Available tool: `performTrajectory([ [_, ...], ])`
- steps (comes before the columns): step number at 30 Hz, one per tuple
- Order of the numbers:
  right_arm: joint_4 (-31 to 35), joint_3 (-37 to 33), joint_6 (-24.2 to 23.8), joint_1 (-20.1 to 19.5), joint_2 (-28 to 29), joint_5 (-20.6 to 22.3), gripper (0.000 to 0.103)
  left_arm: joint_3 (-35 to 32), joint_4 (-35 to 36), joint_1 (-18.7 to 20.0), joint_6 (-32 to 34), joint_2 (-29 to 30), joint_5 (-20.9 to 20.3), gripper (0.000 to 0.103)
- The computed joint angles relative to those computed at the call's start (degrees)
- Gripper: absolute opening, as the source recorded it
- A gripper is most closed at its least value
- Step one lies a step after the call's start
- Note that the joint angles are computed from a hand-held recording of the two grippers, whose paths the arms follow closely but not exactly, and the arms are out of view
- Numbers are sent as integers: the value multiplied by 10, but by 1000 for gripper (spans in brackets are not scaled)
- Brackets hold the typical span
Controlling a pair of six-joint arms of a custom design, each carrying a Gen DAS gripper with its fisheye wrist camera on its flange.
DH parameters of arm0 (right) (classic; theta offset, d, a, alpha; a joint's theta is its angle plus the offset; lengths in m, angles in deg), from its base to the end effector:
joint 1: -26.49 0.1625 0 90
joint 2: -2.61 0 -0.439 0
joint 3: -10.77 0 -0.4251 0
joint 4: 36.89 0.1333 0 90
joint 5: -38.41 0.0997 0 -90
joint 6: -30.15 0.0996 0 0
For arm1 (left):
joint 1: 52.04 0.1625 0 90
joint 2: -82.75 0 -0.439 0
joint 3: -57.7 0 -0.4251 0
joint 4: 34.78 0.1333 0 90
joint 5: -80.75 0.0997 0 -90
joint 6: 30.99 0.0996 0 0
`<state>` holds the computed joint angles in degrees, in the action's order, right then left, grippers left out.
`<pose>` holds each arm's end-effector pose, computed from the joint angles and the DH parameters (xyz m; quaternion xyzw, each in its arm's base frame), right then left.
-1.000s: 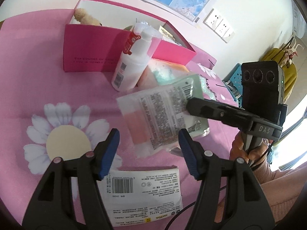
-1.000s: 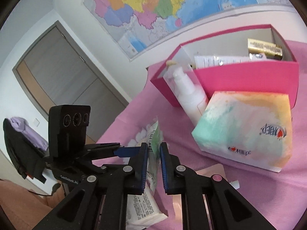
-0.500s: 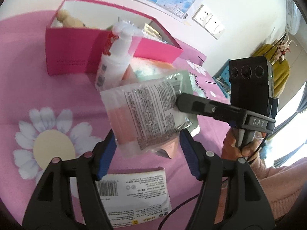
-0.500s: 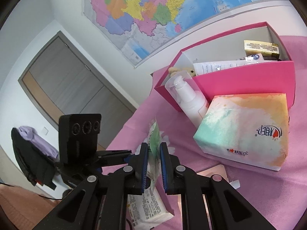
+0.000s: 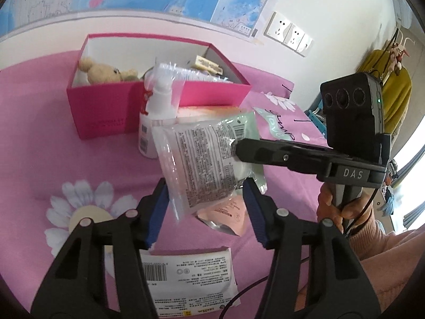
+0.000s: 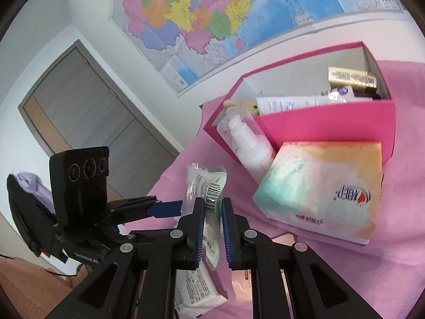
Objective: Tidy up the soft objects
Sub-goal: 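Carry the plastic packet into the pink box and open the right gripper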
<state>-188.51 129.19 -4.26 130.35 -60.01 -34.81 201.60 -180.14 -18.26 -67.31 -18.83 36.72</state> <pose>0.2890 -0.4949 0.1160 -0.4108 0.8986 -0.0754 0.1344 -0.1678 -0.3588 0.2614 0.1144 0.9086 -0.3526 0.1926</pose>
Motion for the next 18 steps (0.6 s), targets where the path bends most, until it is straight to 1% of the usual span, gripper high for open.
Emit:
performTrajectory([
  [7,-10,-3,-4,8,-10,2,12,-20,15,-9,2,5,22,50],
  [16,-21,-28,-4,26,-7,8,12,-49,21,-12,38,11,50,49],
  [18,-22,-36,-5,29,-5,9,13,-57,14,-8,53,16,49,49],
])
